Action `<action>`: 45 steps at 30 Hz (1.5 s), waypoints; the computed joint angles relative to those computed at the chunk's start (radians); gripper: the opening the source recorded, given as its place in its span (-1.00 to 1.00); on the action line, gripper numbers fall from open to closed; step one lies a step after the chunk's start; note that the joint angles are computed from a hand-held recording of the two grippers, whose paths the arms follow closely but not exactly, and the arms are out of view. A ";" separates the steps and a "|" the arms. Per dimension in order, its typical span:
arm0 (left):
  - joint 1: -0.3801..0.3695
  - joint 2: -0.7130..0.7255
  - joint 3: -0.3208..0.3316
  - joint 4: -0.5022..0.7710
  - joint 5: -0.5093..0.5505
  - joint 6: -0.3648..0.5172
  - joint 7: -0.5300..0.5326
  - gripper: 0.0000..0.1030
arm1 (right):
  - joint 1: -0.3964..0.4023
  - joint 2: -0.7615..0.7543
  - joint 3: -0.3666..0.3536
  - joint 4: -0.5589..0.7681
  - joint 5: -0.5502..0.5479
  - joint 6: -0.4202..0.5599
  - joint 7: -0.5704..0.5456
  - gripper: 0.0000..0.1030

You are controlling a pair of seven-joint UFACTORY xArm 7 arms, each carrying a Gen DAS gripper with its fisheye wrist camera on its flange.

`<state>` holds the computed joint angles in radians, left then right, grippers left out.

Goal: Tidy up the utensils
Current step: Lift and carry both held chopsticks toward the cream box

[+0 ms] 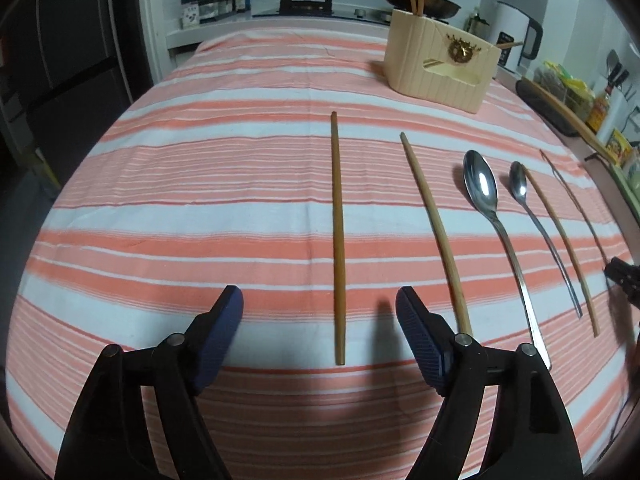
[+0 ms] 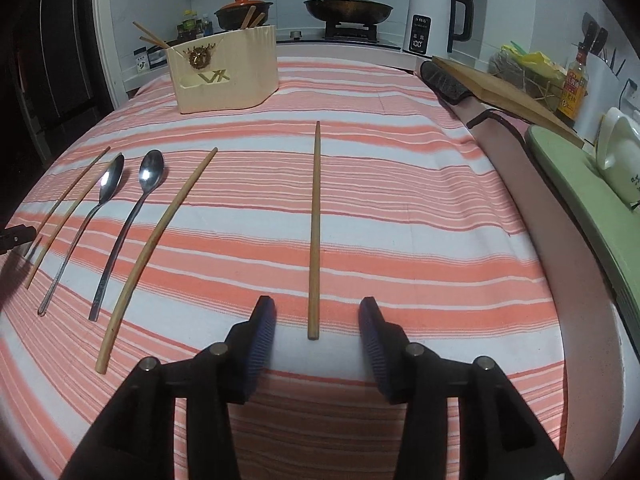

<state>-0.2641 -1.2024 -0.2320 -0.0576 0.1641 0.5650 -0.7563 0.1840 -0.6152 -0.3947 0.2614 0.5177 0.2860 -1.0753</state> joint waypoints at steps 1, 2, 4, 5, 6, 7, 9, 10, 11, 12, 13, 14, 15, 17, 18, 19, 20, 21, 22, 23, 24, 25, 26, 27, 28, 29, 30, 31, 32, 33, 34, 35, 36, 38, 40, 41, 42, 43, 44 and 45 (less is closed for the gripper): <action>-0.005 -0.017 0.005 -0.008 -0.001 0.015 0.005 0.56 | -0.004 -0.005 -0.001 -0.004 -0.004 0.004 -0.006 -0.13; -0.010 -0.035 0.012 -0.018 -0.002 0.034 0.013 0.56 | -0.006 -0.010 0.000 -0.008 -0.007 0.005 -0.010 -0.13; -0.023 -0.081 0.009 -0.032 0.002 0.072 0.019 0.56 | -0.007 -0.013 0.002 -0.009 -0.013 0.011 -0.016 -0.13; -0.029 -0.091 0.012 -0.031 0.003 0.089 0.026 0.56 | -0.007 -0.014 0.004 -0.011 -0.013 0.010 -0.018 -0.13; -0.035 -0.093 0.007 -0.029 0.003 0.102 0.026 0.54 | -0.008 -0.018 0.008 -0.015 -0.014 0.008 -0.017 -0.12; -0.040 -0.090 -0.001 -0.026 0.005 0.109 0.024 0.53 | -0.003 -0.017 0.006 -0.015 -0.012 0.005 -0.018 -0.12; -0.048 -0.072 -0.022 -0.016 0.011 0.114 0.007 0.45 | 0.005 -0.009 0.001 -0.010 -0.007 0.001 -0.021 -0.11; -0.054 -0.067 -0.026 -0.013 0.012 0.114 0.000 0.33 | 0.007 -0.007 0.002 -0.009 -0.007 -0.001 -0.020 -0.11; -0.061 -0.059 -0.030 -0.007 0.011 0.112 -0.008 0.24 | 0.005 -0.008 0.002 -0.010 -0.008 0.000 -0.021 -0.11; -0.070 -0.048 -0.041 0.000 0.011 0.112 -0.021 0.04 | 0.004 -0.010 0.005 -0.013 -0.009 -0.004 -0.020 -0.11; -0.081 -0.044 -0.050 0.005 0.012 0.115 -0.031 -0.27 | 0.006 -0.008 0.006 -0.012 -0.009 -0.008 -0.020 -0.11; -0.094 -0.038 -0.057 0.008 0.015 0.110 -0.037 -0.48 | 0.009 -0.005 0.003 -0.011 -0.006 -0.013 -0.019 -0.16; -0.102 -0.021 -0.071 0.015 0.020 0.104 -0.049 -0.88 | 0.014 -0.003 0.001 -0.009 -0.002 -0.017 -0.016 -0.33; -0.102 0.009 -0.104 0.031 0.039 0.104 -0.076 -0.95 | 0.019 0.011 -0.001 -0.002 0.003 -0.027 -0.005 -0.88; -0.100 0.011 -0.096 0.032 0.045 0.100 -0.079 -0.95 | 0.030 0.021 -0.012 0.011 0.011 -0.017 -0.002 -0.88; -0.099 0.001 -0.074 0.029 0.044 0.098 -0.072 -0.96 | 0.031 0.031 -0.013 0.023 0.017 -0.010 0.005 -0.88; -0.100 -0.025 -0.047 0.025 0.041 0.109 -0.059 -0.96 | 0.023 0.034 -0.004 0.031 0.015 0.000 0.014 -0.88; -0.098 -0.052 -0.036 0.028 0.041 0.124 -0.049 -0.96 | 0.014 0.022 0.005 0.035 0.013 0.009 0.018 -0.88; -0.094 -0.085 -0.033 0.032 0.045 0.146 -0.038 -0.96 | 0.004 -0.005 0.015 0.035 0.009 0.019 0.020 -0.88; -0.091 -0.118 -0.029 0.041 0.048 0.170 -0.024 -0.96 | -0.011 -0.040 0.028 0.034 -0.001 0.035 0.025 -0.88; -0.086 -0.150 -0.021 0.051 0.050 0.190 -0.007 -0.96 | -0.023 -0.074 0.039 0.035 -0.012 0.050 0.030 -0.88; -0.079 -0.174 -0.012 0.062 0.051 0.203 0.013 -0.96 | -0.031 -0.107 0.047 0.038 -0.021 0.064 0.036 -0.88; -0.068 -0.191 -0.006 0.077 0.052 0.212 0.031 -0.96 | -0.038 -0.136 0.055 0.042 -0.030 0.078 0.045 -0.88; -0.054 -0.204 0.001 0.092 0.053 0.215 0.050 -0.96 | -0.041 -0.161 0.061 0.051 -0.038 0.093 0.055 -0.88; -0.041 -0.215 0.006 0.109 0.052 0.217 0.069 -0.96 | -0.040 -0.185 0.063 0.059 -0.044 0.104 0.062 -0.88; -0.026 -0.225 0.012 0.127 0.052 0.218 0.088 -0.96 | -0.038 -0.208 0.067 0.067 -0.049 0.113 0.070 -0.88; -0.012 -0.233 0.018 0.142 0.050 0.216 0.107 -0.96 | -0.034 -0.231 0.069 0.074 -0.053 0.122 0.077 -0.88; 0.004 -0.237 0.026 0.159 0.049 0.211 0.128 -0.96 | -0.028 -0.253 0.070 0.082 -0.056 0.132 0.084 -0.88; 0.019 -0.241 0.031 0.173 0.046 0.207 0.146 -0.96 | -0.020 -0.271 0.072 0.090 -0.058 0.139 0.092 -0.88; 0.036 -0.241 0.037 0.187 0.044 0.198 0.164 -0.96 | -0.010 -0.284 0.068 0.099 -0.059 0.146 0.097 -0.88; 0.050 -0.242 0.043 0.198 0.039 0.191 0.181 -0.96 | -0.001 -0.298 0.067 0.106 -0.059 0.154 0.104 -0.88; 0.065 -0.240 0.053 0.207 0.035 0.181 0.200 -0.96 | 0.009 -0.310 0.063 0.115 -0.058 0.164 0.110 -0.88; 0.078 -0.233 0.060 0.217 0.027 0.170 0.215 -0.96 | 0.017 -0.321 0.060 0.122 -0.056 0.175 0.117 -0.88; 0.098 -0.219 0.070 0.230 0.008 0.149 0.236 -0.96 | 0.029 -0.343 0.056 0.132 -0.055 0.195 0.127 -0.88; 0.111 -0.201 0.077 0.245 -0.011 0.127 0.254 -0.96 | 0.038 -0.363 0.058 0.138 -0.055 0.213 0.138 -0.88; 0.116 -0.197 0.075 0.250 -0.020 0.121 0.261 -0.96 | 0.042 -0.373 0.059 0.141 -0.054 0.219 0.144 -0.88; 0.119 -0.195 0.075 0.256 -0.028 0.115 0.268 -0.96 | 0.047 -0.381 0.058 0.144 -0.051 0.223 0.148 -0.88; 0.123 -0.188 0.073 0.263 -0.035 0.107 0.275 -0.96 | 0.052 -0.388 0.057 0.147 -0.050 0.228 0.152 -0.88; 0.126 -0.184 0.068 0.271 -0.040 0.100 0.279 -0.96 | 0.055 -0.396 0.056 0.150 -0.049 0.230 0.156 -0.88; 0.128 -0.179 0.065 0.279 -0.045 0.095 0.284 -0.96 | 0.060 -0.401 0.055 0.152 -0.047 0.231 0.159 -0.88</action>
<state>-0.1362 -1.3816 -0.1670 0.2211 0.1192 0.6598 -0.4724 0.2437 -1.0160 -0.3395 0.4137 0.4705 0.5168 -0.9164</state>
